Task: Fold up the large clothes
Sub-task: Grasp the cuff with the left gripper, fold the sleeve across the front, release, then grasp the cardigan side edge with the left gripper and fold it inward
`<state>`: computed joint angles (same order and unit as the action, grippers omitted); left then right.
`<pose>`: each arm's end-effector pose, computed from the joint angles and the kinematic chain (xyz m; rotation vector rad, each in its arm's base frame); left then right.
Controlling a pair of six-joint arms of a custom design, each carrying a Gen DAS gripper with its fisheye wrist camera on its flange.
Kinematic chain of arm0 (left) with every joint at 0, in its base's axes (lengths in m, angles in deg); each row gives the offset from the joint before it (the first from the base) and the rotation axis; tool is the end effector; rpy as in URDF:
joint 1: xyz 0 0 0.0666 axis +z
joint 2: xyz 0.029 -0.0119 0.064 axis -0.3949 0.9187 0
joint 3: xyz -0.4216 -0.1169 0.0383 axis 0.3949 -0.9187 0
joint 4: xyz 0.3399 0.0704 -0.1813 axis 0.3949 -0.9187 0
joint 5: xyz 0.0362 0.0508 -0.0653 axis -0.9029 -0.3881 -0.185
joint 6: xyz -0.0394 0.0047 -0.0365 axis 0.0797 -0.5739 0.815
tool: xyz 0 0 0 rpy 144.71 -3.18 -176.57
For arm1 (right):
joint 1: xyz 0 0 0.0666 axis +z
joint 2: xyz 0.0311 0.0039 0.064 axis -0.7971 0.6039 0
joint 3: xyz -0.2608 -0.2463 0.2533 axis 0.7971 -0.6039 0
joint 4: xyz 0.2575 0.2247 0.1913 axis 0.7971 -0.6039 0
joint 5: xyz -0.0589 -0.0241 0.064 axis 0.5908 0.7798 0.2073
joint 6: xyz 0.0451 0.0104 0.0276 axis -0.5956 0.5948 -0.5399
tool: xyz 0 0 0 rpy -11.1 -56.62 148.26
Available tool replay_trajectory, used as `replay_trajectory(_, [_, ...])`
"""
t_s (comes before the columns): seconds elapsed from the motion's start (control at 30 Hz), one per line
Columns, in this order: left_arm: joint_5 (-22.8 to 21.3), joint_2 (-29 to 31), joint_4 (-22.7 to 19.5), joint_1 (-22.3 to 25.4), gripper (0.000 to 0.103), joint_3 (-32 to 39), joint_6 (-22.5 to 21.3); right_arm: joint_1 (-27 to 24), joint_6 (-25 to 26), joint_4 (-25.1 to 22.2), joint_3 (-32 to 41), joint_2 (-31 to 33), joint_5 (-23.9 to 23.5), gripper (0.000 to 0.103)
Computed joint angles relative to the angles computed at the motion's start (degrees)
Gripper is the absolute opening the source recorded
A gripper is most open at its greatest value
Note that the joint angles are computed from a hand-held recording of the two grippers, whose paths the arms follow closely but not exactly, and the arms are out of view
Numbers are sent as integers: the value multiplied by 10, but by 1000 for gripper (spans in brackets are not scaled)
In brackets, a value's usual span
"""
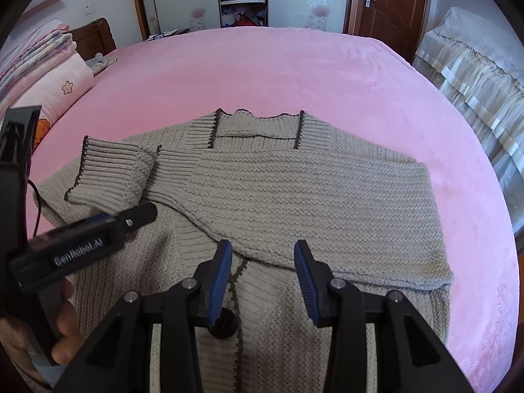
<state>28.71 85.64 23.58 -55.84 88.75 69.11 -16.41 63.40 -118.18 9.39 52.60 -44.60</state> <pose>0.3747 -0.2361 0.3160 -0.3143 2.5227 -0.4472 0.3572 0.2541 0.3821 -0.3051 2.5573 0.0935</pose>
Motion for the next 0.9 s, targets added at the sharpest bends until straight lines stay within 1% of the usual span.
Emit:
replay_trajectory(0.1, [-14, 11, 11, -16, 53, 8, -17, -3, 0, 3, -4, -4, 2, 40])
replay_trajectory(0.13, [-9, 11, 17, -19, 53, 8, -22, -5, 0, 4, -5, -5, 0, 40])
replay_trajectory(0.23, [-5, 6, 18, -23, 53, 9, -23, -11, 2, 2, -7, -8, -4, 40])
replay_trajectory(0.37, [-18, -35, 10, -18, 53, -18, -23, -16, 13, 3, -6, -8, -13, 40])
replay_trajectory(0.43, [-30, -65, -9, -10, 53, -35, -19, -17, 17, 4, -4, -7, -22, 40])
replay_trajectory(0.53, [-61, -104, -56, 0, 53, -48, -19, -19, 20, 6, 0, -1, -49, 40])
replay_trajectory(0.67, [-148, -174, -124, 0, 55, -80, 0, -20, 6, 13, 9, 16, -101, 40])
replay_trajectory(0.7, [-165, -190, -136, 2, 55, -89, 8, -22, -3, 17, 10, 21, -122, 42])
replay_trajectory(0.73, [-177, -202, -147, 7, 56, -96, 17, -23, -13, 20, 12, 26, -137, 47])
replay_trajectory(0.8, [-187, -224, -166, 24, 56, -109, 32, -25, -33, 26, 15, 37, -163, 51])
replay_trajectory(0.9, [-170, -248, -176, 66, 56, -129, 33, -28, -62, 31, 18, 55, -200, 52])
